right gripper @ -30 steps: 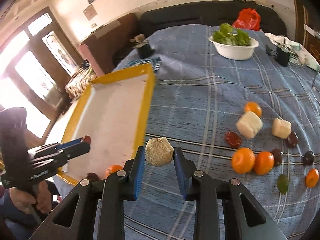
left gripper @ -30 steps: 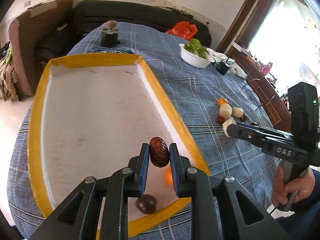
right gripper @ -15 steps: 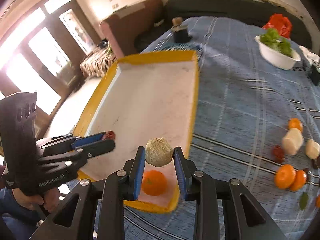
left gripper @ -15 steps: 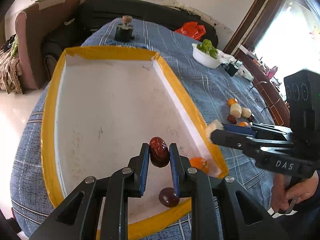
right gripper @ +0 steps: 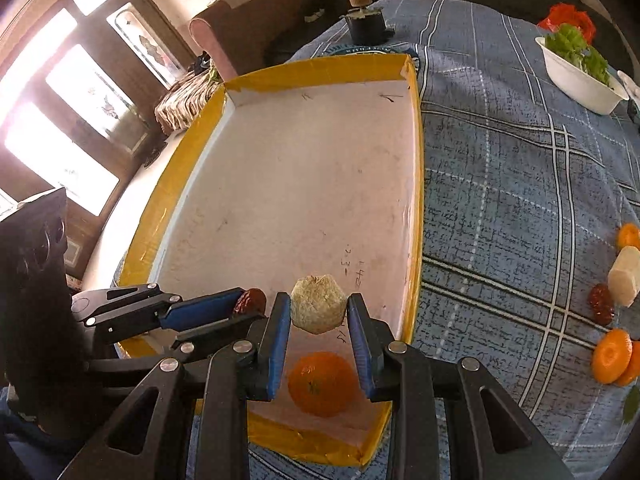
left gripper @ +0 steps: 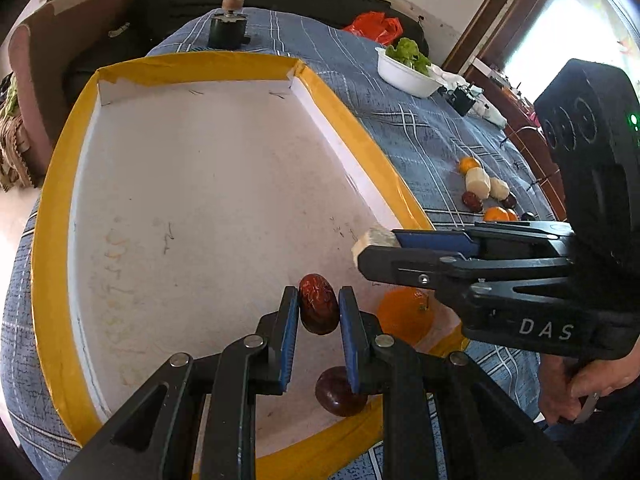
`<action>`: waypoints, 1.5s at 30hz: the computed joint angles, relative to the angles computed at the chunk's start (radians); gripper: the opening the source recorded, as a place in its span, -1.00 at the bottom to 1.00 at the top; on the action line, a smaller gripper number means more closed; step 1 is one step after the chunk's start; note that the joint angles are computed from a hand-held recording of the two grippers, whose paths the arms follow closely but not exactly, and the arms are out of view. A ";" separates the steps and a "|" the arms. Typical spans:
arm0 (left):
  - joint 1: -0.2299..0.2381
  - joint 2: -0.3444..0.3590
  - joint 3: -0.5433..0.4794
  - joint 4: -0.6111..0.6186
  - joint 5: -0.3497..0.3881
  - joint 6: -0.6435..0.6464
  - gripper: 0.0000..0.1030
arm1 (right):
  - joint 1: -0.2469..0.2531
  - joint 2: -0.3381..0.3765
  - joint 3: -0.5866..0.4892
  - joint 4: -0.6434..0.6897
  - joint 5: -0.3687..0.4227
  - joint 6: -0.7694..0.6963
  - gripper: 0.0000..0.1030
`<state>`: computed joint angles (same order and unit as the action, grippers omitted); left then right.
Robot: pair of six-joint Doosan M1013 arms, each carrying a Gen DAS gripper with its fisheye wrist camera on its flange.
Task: Organize fruits
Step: 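Carry the date and bread piece over the tray with both tools, then open both tools to release the date and bread piece into the tray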
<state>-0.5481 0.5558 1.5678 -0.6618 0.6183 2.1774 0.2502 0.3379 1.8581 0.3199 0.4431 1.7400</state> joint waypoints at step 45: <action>-0.054 -0.029 -0.010 -0.038 -0.003 0.073 -0.15 | -0.083 -0.216 0.242 0.047 -0.252 0.195 -0.32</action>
